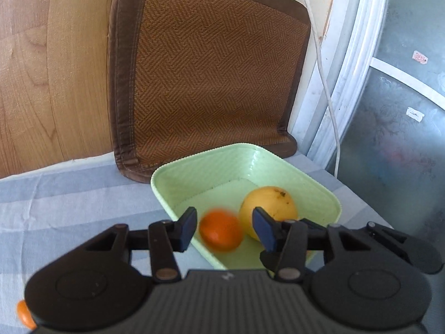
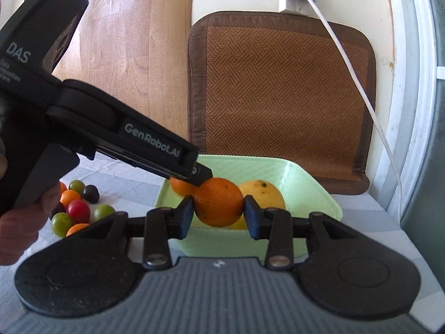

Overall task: Organize fruits
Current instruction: 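Carry both mandarins over the green dish and open both tools to drop them, then grasp the dark purple tomato with the left tool while the right tool grasps a green tomato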

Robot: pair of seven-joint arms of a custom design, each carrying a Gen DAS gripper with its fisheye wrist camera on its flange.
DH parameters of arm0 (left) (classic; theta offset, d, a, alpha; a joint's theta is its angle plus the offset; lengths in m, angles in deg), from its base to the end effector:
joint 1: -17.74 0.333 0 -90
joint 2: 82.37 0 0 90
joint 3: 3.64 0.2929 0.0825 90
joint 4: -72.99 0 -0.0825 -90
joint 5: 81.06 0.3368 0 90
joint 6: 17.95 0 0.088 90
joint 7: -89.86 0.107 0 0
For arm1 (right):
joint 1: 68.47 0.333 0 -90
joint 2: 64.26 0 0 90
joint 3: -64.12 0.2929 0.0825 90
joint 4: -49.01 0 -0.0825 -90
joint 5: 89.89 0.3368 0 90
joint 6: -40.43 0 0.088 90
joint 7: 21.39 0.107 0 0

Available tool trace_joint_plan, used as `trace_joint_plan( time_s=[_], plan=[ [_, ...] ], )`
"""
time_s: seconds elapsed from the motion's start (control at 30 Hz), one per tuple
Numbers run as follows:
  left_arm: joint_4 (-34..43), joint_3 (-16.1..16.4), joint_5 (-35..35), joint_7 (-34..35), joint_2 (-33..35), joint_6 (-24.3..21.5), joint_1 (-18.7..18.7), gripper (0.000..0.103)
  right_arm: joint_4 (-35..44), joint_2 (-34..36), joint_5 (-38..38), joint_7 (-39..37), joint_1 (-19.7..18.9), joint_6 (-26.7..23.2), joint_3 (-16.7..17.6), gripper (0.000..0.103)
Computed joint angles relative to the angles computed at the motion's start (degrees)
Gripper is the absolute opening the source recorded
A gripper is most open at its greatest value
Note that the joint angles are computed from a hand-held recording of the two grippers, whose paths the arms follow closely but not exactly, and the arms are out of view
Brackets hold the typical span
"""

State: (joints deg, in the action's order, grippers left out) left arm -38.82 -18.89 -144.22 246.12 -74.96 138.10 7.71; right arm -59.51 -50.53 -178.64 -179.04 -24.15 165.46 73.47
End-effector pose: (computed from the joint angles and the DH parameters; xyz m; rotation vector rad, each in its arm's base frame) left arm 0.5391 -0.2115 0.4712 -1.1330 2.3996 -1.3209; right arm 0.3845 0.4502 0.4164 -1.4530 1.5288 -1.1115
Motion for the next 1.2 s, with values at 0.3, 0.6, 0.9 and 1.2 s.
trace_joint_plan(
  time_s=[0.3, 0.6, 0.9, 1.2],
  plan=[
    [-3.82, 2.06, -10.82, 6.15, -6.76, -2.09, 1.37, 0.057, -3.32, -2.12, -3.15, 5.93, 0.49, -2.51, 0.62, 0.042],
    [-17.62, 9.07, -25.26, 20.68, -19.26, 6.31, 2.87, 0.061, -5.81, -3.45, -5.46, 14.45, 1.42, -11.00, 2.59, 0.042],
    [-23.43, 10.68, -26.91, 23.57, -19.45, 9.53, 5.27, 0.061, -2.17, -1.34, -3.97, 15.26, 2.06, -4.37, 3.53, 0.042],
    [-23.89, 12.25, -23.05, 23.43, -19.24, -1.57, 6.80, 0.060, 11.64, 8.39, 1.75, -2.32, 5.70, 3.28, 0.45, 0.042]
  ],
)
